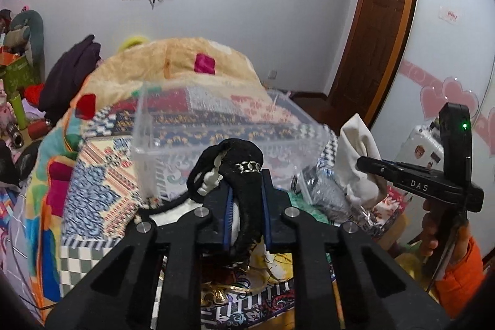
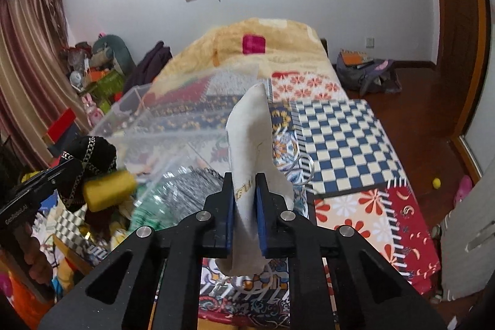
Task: Organize soft objects
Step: 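Grasp the black-and-white bra with the left tool while the right tool grasps the white cloth pouch, then carry the bra with the left tool into the clear box while the right tool drops the pouch in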
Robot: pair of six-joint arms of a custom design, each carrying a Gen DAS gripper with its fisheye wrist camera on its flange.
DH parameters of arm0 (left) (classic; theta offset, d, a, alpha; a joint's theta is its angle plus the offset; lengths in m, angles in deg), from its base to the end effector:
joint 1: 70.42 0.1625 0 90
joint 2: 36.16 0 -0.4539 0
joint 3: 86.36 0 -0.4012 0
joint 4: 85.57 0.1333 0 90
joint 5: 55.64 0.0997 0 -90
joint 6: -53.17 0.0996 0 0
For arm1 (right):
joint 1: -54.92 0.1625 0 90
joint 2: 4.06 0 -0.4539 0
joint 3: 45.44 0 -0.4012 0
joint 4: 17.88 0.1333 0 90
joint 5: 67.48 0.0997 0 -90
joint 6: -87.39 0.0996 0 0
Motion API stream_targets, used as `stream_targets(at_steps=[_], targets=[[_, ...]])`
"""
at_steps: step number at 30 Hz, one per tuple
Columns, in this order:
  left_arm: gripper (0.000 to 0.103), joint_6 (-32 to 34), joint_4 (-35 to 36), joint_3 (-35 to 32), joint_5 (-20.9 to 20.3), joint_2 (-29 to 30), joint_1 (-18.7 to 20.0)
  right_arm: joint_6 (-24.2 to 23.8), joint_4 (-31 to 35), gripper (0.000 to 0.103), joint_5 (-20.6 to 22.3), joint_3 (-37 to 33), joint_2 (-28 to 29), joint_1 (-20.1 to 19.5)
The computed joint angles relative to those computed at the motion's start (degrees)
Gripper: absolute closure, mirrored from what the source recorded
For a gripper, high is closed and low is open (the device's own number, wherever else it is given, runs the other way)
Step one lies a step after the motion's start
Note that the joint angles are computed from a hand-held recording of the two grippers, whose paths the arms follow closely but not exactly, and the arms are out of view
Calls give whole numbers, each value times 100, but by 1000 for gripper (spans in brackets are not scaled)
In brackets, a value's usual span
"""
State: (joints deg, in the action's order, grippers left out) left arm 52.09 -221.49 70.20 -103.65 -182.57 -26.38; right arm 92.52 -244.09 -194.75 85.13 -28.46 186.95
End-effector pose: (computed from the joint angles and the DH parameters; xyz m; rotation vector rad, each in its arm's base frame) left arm 0.0376 -0.2417 0.3411 0.6644 2.4153 -1.1163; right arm 0.3405 -0.2688 -0.0540 0.5950 -2.5209 0.9824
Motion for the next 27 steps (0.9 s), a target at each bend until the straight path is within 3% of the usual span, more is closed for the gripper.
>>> stream_targets(at_steps=[5, 10, 12, 16, 19, 23, 27], targets=[[89, -566, 1008, -252, 454, -695, -723, -161, -200, 92, 152, -23, -102, 127], [89, -696, 1142, -365, 743, -803, -1050, -456, -219, 92, 299, -192, -138, 222], [89, -453, 652, -318, 581, -540, -824, -517, -172, 92, 484, -267, -136, 200], [89, 129, -687, -203, -284, 423, 102, -654, -36, 92, 891, -495, -58, 167], [89, 315, -1258, -153, -817, 1059, 638, -765, 156, 92, 1088, -722, 79, 153], [89, 337, -1581, -112, -1162, 1349, 990, -733, 528, 92, 1419, -880, 242, 77], [89, 232, -1532, -200, -1225, 1134, 999, -692, 972, 92, 1550, -1039, 439, 43]])
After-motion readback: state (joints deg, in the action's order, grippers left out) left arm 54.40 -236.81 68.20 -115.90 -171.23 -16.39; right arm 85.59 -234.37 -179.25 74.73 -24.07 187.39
